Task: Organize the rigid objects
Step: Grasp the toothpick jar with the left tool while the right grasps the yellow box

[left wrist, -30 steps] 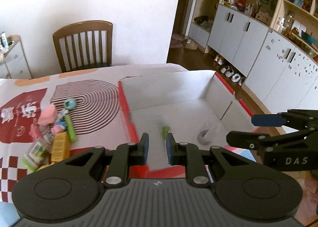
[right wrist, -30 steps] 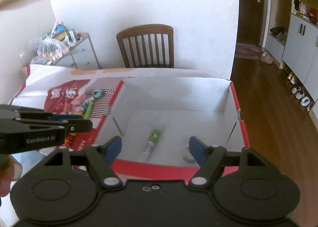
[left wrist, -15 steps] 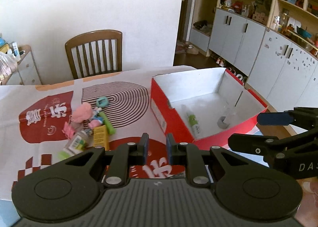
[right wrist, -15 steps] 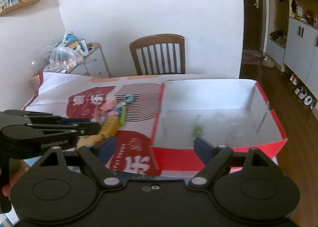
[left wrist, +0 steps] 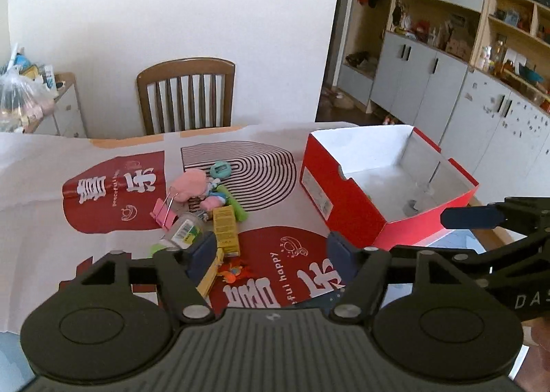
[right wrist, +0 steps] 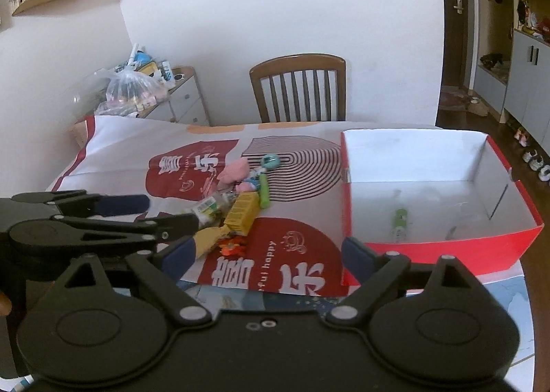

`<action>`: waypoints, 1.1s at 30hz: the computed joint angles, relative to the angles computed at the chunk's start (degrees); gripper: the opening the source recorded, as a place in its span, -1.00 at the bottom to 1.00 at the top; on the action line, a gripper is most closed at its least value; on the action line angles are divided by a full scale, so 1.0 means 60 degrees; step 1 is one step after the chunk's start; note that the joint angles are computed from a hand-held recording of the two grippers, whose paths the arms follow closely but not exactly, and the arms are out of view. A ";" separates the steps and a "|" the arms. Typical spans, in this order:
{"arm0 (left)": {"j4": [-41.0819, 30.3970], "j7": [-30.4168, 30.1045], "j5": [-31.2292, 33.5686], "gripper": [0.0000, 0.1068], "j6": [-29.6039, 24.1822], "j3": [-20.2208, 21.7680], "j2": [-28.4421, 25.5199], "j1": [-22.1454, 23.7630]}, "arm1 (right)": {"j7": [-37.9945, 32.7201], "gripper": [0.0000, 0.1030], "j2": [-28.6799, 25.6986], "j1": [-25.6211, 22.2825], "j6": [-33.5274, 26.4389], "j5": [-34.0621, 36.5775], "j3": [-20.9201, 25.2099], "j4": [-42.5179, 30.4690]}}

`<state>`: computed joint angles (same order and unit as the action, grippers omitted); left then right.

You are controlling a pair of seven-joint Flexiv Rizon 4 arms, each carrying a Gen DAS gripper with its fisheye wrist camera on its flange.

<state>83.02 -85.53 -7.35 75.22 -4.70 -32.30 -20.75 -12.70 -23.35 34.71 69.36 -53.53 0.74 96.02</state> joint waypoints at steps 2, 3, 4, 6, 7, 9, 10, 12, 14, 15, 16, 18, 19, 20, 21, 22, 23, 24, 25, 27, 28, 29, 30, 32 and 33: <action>0.0157 0.0100 -0.0090 0.36 0.0067 -0.0085 0.0049 0.0170 | -0.0104 0.79 -0.0106 0.0033 -0.0024 0.0043 0.0034 -0.0143; 0.0233 0.0118 -0.0102 0.39 0.0150 -0.0078 0.0069 0.0216 | -0.0156 0.81 -0.0163 0.0060 -0.0042 0.0050 0.0024 -0.0223; 0.0270 0.0125 -0.0109 0.48 0.0205 -0.0057 0.0075 0.0247 | -0.0157 0.84 -0.0207 0.0102 -0.0050 0.0022 -0.0008 -0.0276; 0.0364 0.0170 -0.0152 0.55 0.0408 -0.0078 0.0067 0.0354 | -0.0224 0.90 -0.0334 0.0153 -0.0069 0.0040 -0.0047 -0.0445; 0.0390 0.0209 -0.0185 0.55 0.0479 -0.0100 0.0050 0.0408 | -0.0262 0.93 -0.0409 0.0174 -0.0063 0.0054 -0.0072 -0.0535; 0.0345 0.0236 -0.0219 0.56 0.0517 -0.0058 -0.0034 0.0461 | -0.0415 0.95 -0.0565 0.0202 -0.0112 0.0150 -0.0100 -0.0728; 0.0287 0.0225 -0.0220 0.56 0.0500 -0.0001 -0.0100 0.0472 | -0.0510 0.96 -0.0644 0.0213 -0.0148 0.0226 -0.0106 -0.0829; 0.0151 0.0223 -0.0238 0.57 0.0403 0.0051 -0.0245 0.0508 | -0.0713 0.98 -0.0820 0.0217 -0.0180 0.0402 -0.0133 -0.1034; 0.0107 0.0369 -0.0340 0.67 0.0468 -0.0106 -0.0398 0.0669 | -0.0958 0.99 -0.1010 0.0196 -0.0159 0.0617 -0.0148 -0.1231; 0.0104 0.0453 -0.0395 0.72 0.0628 -0.0197 -0.0495 0.0752 | -0.1153 0.99 -0.1134 0.0176 -0.0235 0.0806 -0.0121 -0.1383; 0.0097 0.0474 -0.0432 0.88 0.0818 -0.0220 -0.0593 0.0782 | -0.1309 0.99 -0.1235 0.0169 -0.0297 0.0981 -0.0113 -0.1510; 0.0056 0.0505 -0.0538 0.93 0.1300 -0.0316 -0.0841 0.0867 | -0.1631 0.99 -0.1504 0.0133 -0.0347 0.1365 -0.0093 -0.1827; -0.0057 0.0441 -0.0561 0.93 0.1373 -0.0205 -0.0980 0.0810 | -0.1823 0.99 -0.1650 0.0123 -0.0412 0.1573 -0.0073 -0.2019; -0.0306 0.0216 -0.0540 0.93 0.1185 0.0173 -0.1129 0.0587 | -0.2030 0.99 -0.1826 0.0112 -0.0501 0.1793 -0.0052 -0.2263; -0.0559 -0.0007 -0.0478 0.93 0.0971 0.0513 -0.1275 0.0398 | -0.2190 0.99 -0.1992 0.0122 -0.0583 0.1990 -0.0057 -0.2489; -0.0761 -0.0121 -0.0411 0.93 0.0830 0.0667 -0.1414 0.0333 | -0.2344 0.99 -0.2138 0.0135 -0.0658 0.2179 -0.0059 -0.2698; -0.0981 -0.0200 -0.0339 0.93 0.0698 0.0772 -0.1572 0.0304 | -0.2544 0.99 -0.2332 0.0121 -0.0756 0.2407 -0.0026 -0.2978; -0.1182 -0.0337 -0.0243 0.93 0.0599 0.0934 -0.1717 0.0235 | -0.2719 0.99 -0.2501 0.0125 -0.0868 0.2611 -0.0014 -0.3226; -0.1394 -0.0522 -0.0129 0.93 0.0494 0.1143 -0.1870 0.0139 | -0.2910 0.99 -0.2680 0.0127 -0.1010 0.2817 0.0008 -0.3493; -0.1807 -0.0735 0.0026 0.93 0.0207 0.1284 -0.2168 0.0121 | -0.3296 0.99 -0.3111 0.0143 -0.1442 0.3245 0.0063 -0.4157; -0.1954 -0.0785 0.0081 0.93 0.0111 0.1264 -0.2285 0.0162 | -0.3471 0.99 -0.3282 0.0137 -0.1603 0.3455 0.0097 -0.4433; -0.2101 -0.0809 0.0144 0.93 0.0065 0.1238 -0.2417 0.0203 | -0.3623 0.99 -0.3505 0.0133 -0.1784 0.3681 0.0135 -0.4783; -0.2245 -0.0814 0.0213 0.93 -0.0006 0.1230 -0.2529 0.0229 | -0.3723 0.99 -0.3698 0.0151 -0.1962 0.3873 0.0136 -0.5098; -0.2536 -0.0792 0.0283 0.93 -0.0186 0.1163 -0.2762 0.0323 | -0.3916 0.99 -0.4114 0.0159 -0.2363 0.4277 0.0174 -0.5768; -0.2678 -0.0766 0.0294 0.93 -0.0298 0.1111 -0.2865 0.0369 | -0.3956 0.99 -0.4303 0.0184 -0.2583 0.4439 0.0155 -0.6073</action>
<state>66.95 -90.12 -5.58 73.43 1.97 -49.49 -18.53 -36.44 -49.17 35.82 53.87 -26.90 1.68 59.58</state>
